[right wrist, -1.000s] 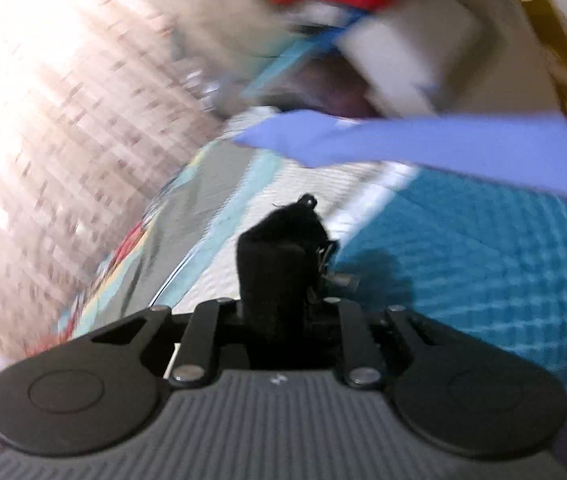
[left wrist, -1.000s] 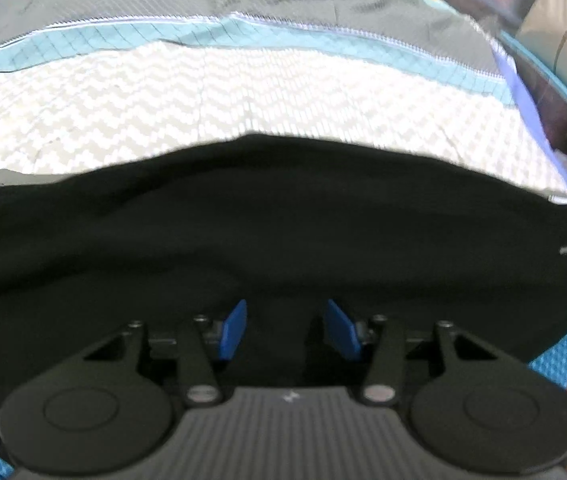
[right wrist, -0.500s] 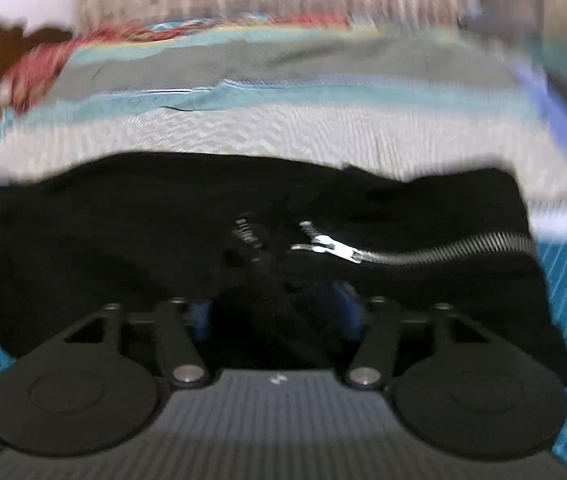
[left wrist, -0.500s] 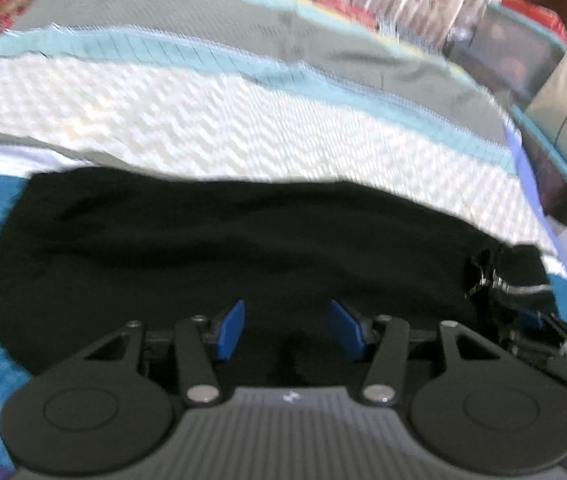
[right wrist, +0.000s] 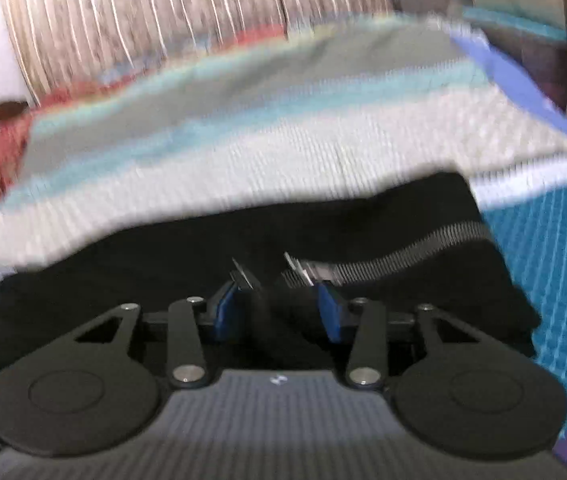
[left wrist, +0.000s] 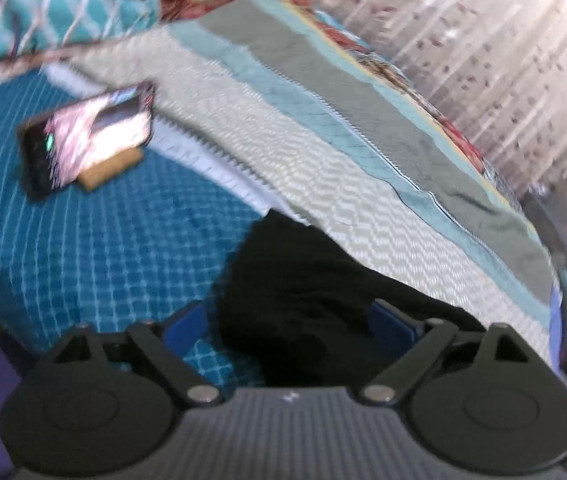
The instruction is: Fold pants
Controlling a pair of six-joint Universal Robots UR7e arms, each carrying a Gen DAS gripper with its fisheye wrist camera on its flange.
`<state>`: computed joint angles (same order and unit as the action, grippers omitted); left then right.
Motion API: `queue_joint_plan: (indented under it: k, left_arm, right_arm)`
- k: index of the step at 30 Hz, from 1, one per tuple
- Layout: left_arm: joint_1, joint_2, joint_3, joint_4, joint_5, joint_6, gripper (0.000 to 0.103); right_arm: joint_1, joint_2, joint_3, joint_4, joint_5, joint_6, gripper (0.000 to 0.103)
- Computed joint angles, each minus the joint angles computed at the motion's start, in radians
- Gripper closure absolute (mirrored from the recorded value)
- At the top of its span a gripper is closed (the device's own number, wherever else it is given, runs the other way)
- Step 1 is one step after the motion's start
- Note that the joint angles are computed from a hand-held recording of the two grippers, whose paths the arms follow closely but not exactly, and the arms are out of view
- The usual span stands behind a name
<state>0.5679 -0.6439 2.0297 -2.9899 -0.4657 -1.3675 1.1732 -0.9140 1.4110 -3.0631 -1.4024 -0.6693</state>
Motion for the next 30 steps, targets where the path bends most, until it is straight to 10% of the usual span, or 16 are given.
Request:
queue_joint_plan:
  k: [10,11,14,19,24,30]
  left_arm:
    - [0.158,0.144,-0.021,-0.526,-0.191,0.156,0.005]
    - [0.16,0.155,-0.036,-0.534,-0.175,0.176,0.033]
    - [0.169,0.153,-0.057,-0.478,-0.159,0.194,0.069]
    - [0.12,0.144,-0.059,-0.505,-0.112,0.31,0.074]
    - [0.055,0.219,-0.218,-0.571,-0.088,0.724,0.075]
    - [0.043,0.384,-0.543,-0.439,-0.236,1.116,0.071]
  right_arm:
    - [0.159,0.176,-0.27,0.695,0.051,0.066,0.078]
    - [0.172,0.186,-0.265,0.727,0.043,0.082,0.078]
    - [0.208,0.259,-0.343,0.843,-0.019,0.151,0.078]
    - [0.213,0.303,-0.377,0.858,-0.065,0.225,0.093]
    - [0.165,0.231,-0.316,0.819,0.078,0.241,0.087]
    - [0.055,0.116,-0.226,0.592,0.209,0.402,0.085]
